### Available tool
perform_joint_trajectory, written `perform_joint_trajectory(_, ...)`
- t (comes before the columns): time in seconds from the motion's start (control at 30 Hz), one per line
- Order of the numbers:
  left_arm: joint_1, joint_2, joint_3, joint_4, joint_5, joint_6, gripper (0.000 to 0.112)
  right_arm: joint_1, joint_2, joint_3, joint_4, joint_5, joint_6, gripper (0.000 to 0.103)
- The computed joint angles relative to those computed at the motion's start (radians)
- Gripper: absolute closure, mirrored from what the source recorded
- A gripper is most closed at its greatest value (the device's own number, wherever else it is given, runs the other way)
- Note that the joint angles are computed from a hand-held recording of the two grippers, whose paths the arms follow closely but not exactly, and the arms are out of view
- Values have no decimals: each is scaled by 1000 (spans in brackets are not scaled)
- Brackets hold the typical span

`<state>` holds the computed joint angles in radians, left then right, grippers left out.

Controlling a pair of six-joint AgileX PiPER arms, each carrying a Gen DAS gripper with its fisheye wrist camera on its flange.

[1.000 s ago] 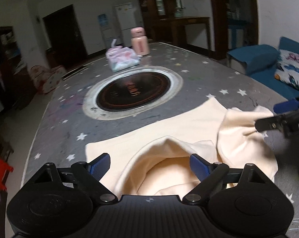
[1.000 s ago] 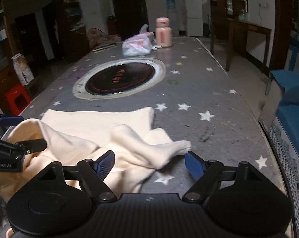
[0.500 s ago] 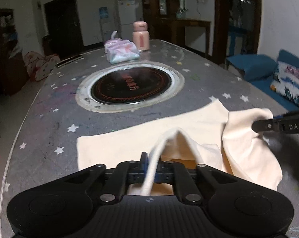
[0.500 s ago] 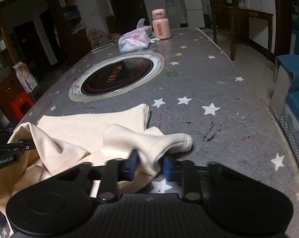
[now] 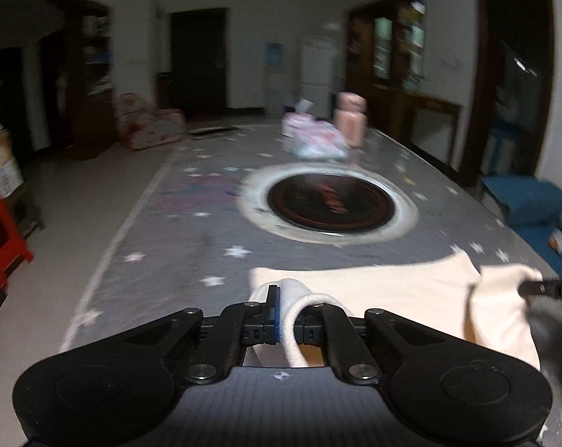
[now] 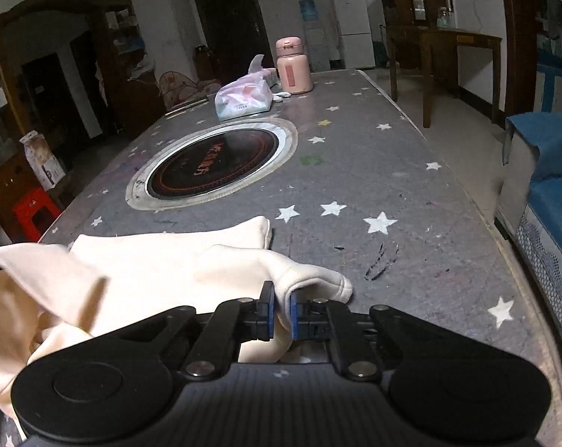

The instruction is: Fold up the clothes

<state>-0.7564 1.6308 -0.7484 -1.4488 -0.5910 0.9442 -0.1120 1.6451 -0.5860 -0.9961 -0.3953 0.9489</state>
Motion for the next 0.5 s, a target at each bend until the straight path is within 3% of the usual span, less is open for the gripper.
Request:
perform_joint_trajectory(0.2,-32,-161,182,-111,-124,-82,109,-20,-19,35,58,-41,-49,96)
perform_joint_trajectory(0.33,-18,-208,263,-196,-117,-84,108,-62,-66,80,96,-65,-84,97)
perform_joint_trajectory(0.5,17,-225,321,-271,-75,-66,105,-105,-84,96,104,-19,-86,97)
